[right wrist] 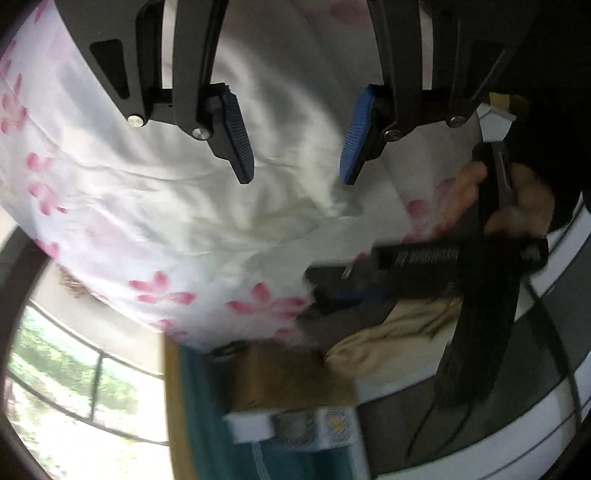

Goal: Fold large clothes

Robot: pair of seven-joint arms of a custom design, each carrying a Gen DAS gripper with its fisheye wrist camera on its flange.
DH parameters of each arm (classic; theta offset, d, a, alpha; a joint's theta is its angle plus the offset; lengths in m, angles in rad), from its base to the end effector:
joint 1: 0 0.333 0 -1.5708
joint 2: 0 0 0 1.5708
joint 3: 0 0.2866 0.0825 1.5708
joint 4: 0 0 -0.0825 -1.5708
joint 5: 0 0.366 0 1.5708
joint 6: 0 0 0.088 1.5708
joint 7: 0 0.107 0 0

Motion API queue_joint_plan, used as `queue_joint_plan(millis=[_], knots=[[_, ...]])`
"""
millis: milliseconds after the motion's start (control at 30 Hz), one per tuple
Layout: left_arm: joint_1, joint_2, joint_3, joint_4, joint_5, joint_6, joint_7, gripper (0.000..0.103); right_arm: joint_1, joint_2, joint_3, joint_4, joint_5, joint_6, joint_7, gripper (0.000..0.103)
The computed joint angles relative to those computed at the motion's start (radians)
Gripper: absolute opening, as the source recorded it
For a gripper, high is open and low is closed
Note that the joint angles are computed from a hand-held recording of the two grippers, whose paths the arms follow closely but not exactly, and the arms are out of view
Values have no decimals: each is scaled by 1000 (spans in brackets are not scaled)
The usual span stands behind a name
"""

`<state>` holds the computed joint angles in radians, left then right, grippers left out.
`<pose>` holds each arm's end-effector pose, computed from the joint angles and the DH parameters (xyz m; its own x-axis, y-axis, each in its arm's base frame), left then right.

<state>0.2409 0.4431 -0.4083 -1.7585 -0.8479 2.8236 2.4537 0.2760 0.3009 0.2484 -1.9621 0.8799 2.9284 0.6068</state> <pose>0.6645 -0.0427 0.3723 -0.3258 -0.8993 0.2917 -0.7169 0.0339 -0.6963 0.5639 0.2591 0.3664 0.6364 -0.7611 -0.1252 -0.6037 -0.3904 -0.6951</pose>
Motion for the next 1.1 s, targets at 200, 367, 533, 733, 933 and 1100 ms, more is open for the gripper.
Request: queue_joint_plan(millis=[200, 367, 533, 733, 933, 1100], knots=[[-110, 48, 92, 28, 243, -60, -152, 47, -42, -100, -10, -126, 175, 138, -69, 50], [-161, 80, 150, 53, 429, -42, -342, 47, -53, -131, -53, -201, 193, 188, -3, 51], [-155, 106, 137, 111, 548, -33, -415, 47, -71, -120, -64, -218, 245, 183, -26, 51], [-230, 241, 208, 321, 761, -71, -554, 47, -107, -78, -38, -163, 294, 181, -82, 51], [-248, 344, 263, 488, 865, -117, -751, 47, -113, -34, -38, -117, 265, 179, -55, 51], [-105, 241, 94, 332, 783, -43, -651, 47, -130, -31, -22, -117, 243, 194, -33, 51]])
